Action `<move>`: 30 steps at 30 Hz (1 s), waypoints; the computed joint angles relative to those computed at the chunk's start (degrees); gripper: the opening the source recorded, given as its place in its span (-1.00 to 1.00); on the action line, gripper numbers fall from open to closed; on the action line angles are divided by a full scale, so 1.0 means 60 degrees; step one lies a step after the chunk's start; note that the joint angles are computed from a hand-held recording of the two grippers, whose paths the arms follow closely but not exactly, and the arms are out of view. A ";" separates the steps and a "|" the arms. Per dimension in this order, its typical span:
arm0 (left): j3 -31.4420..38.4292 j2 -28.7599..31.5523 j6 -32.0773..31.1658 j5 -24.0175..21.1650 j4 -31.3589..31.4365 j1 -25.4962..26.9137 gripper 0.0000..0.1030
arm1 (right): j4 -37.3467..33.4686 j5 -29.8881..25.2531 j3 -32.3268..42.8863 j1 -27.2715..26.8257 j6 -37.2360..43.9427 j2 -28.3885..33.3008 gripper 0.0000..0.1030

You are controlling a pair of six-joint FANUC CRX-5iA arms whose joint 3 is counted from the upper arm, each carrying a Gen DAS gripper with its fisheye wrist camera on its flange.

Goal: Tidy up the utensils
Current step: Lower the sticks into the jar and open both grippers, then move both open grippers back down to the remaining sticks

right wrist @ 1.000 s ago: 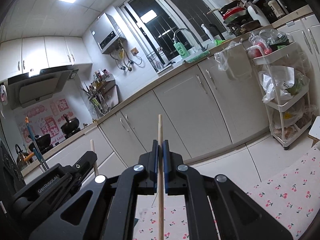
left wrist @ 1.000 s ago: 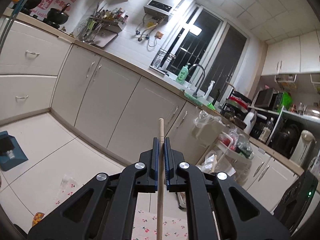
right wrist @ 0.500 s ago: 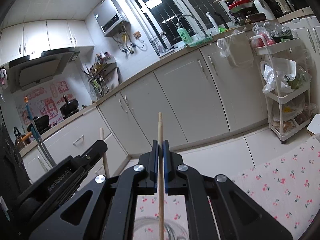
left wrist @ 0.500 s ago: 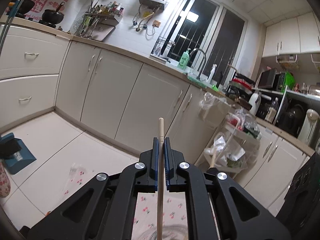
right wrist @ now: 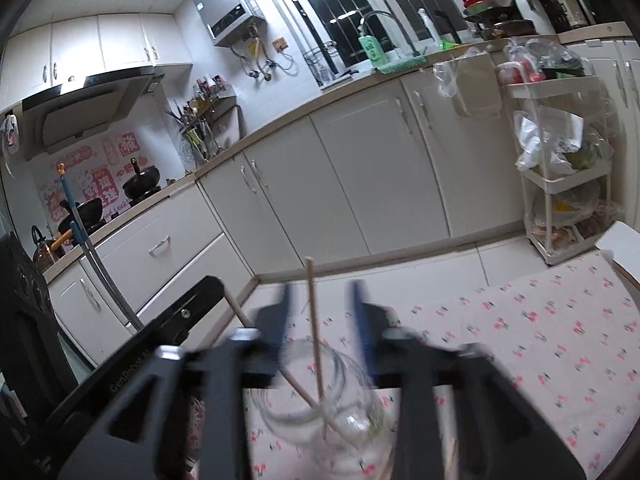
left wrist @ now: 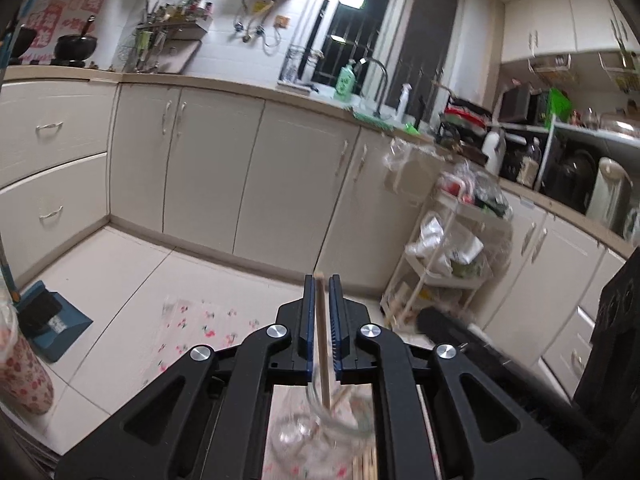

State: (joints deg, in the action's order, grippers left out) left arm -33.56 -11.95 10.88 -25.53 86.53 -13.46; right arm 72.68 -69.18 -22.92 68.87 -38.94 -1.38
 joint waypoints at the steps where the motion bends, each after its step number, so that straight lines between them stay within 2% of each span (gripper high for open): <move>1: -0.0060 -0.0128 0.0214 -0.0193 -0.0321 0.0202 -0.75 | -0.0183 -0.0251 0.0007 0.0217 0.0042 -0.0093 -0.21; 5: -0.0297 -0.0788 0.1260 -0.1216 -0.1884 0.1187 -0.54 | -0.1465 -0.1697 0.0235 0.1338 0.0245 -0.0272 -0.21; 7: -0.0426 -0.1153 0.1843 -0.2027 -0.2808 0.1828 -0.43 | -0.2315 -0.2256 0.0371 0.1867 0.0299 -0.0272 -0.21; 9: -0.0492 -0.1433 0.2366 -0.2854 -0.3767 0.2355 -0.36 | -0.3128 -0.2512 0.0459 0.2271 0.0296 -0.0264 -0.21; 14: -0.0642 -0.1733 0.3080 -0.4205 -0.5652 0.2851 -0.32 | -0.4686 -0.2672 0.0643 0.2810 0.0310 -0.0102 -0.21; 19: -0.0516 -0.1598 0.3784 -0.4310 -0.7147 0.2444 -0.32 | -0.5347 -0.2852 0.1023 0.2829 0.0903 0.0239 -0.20; 23: -0.0022 -0.1045 0.4604 -0.4277 -0.8220 0.1982 -0.32 | -0.5756 -0.2668 0.1205 0.2353 0.1497 0.0377 -0.17; 26: 0.0454 -0.0528 0.5089 -0.4366 -0.8800 0.1678 -0.32 | -0.5940 -0.2501 0.1298 0.2005 0.1903 0.0512 -0.17; 30: 0.0578 -0.0316 0.5158 -0.4299 -0.9143 0.1503 -0.33 | -0.6293 -0.2386 0.1624 0.1488 0.2742 0.0877 -0.17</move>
State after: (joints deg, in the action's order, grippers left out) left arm -30.10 -13.84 41.83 -51.32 31.68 -4.44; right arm 34.92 -83.49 -13.18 77.80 -22.48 3.88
